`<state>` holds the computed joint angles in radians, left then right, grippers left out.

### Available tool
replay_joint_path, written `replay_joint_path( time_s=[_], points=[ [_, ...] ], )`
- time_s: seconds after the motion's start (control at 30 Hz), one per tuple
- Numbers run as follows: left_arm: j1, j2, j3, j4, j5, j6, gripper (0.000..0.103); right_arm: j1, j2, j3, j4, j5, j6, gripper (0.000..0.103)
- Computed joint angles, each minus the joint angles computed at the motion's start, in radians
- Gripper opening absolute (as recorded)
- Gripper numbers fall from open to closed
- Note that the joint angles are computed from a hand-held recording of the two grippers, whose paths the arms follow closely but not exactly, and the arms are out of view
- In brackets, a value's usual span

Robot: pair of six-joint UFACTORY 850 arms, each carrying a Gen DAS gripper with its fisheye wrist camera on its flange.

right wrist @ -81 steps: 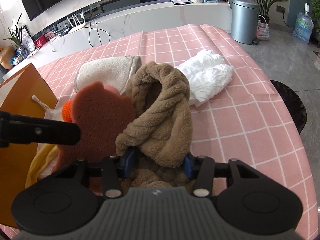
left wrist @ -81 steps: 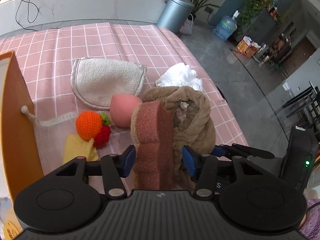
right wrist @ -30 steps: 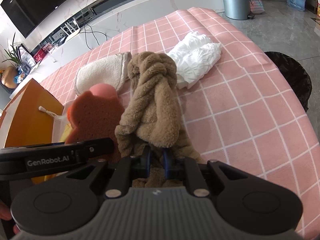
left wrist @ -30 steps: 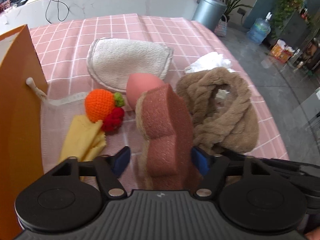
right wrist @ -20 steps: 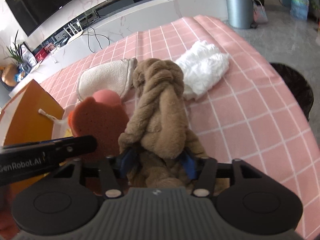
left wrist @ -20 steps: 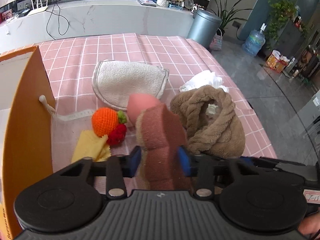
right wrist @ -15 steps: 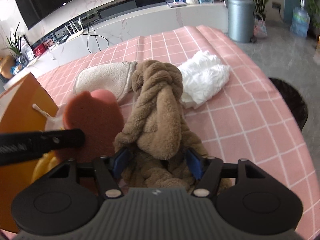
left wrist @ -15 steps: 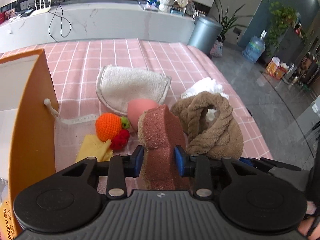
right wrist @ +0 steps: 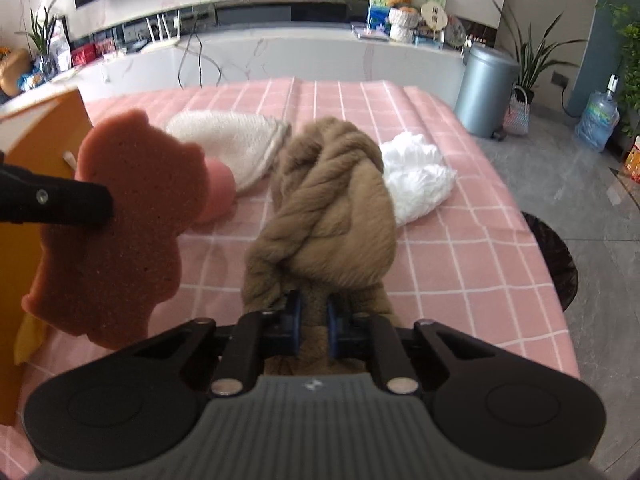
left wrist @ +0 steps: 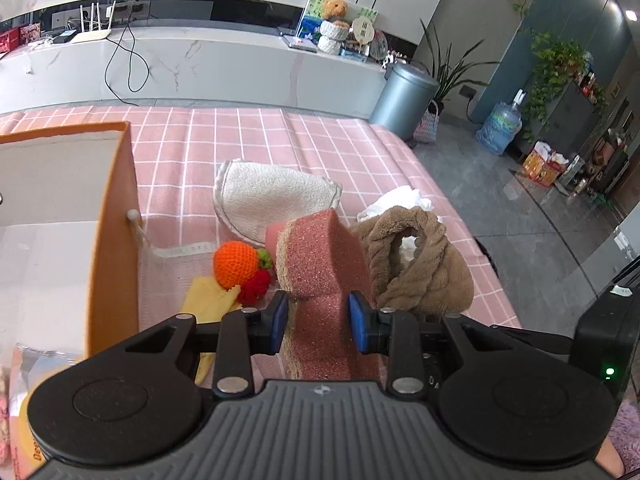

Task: Organize soft objects
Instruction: 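Lift both items and carry them over the white box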

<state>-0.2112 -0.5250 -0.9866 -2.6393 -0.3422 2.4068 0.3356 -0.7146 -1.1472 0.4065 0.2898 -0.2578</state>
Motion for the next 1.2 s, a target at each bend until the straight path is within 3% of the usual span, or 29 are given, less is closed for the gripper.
replay_joint_path(
  time_s=[0.47,0.7,1.2],
  points=[
    [0.023,0.158,0.145,-0.098,-0.115,0.084,0.036,0.052,0.219,0.208,-0.052,0.186,0.040,0.009],
    [0.047,0.231,0.209,-0.126,-0.163,0.095,0.036,0.089,0.313,0.268,-0.024,0.233,0.003,0.008],
    [0.103,0.377,0.311,-0.334,-0.202,0.279,0.036,0.113,0.482,0.322,-0.297,0.259,0.267,0.008]
  ],
)
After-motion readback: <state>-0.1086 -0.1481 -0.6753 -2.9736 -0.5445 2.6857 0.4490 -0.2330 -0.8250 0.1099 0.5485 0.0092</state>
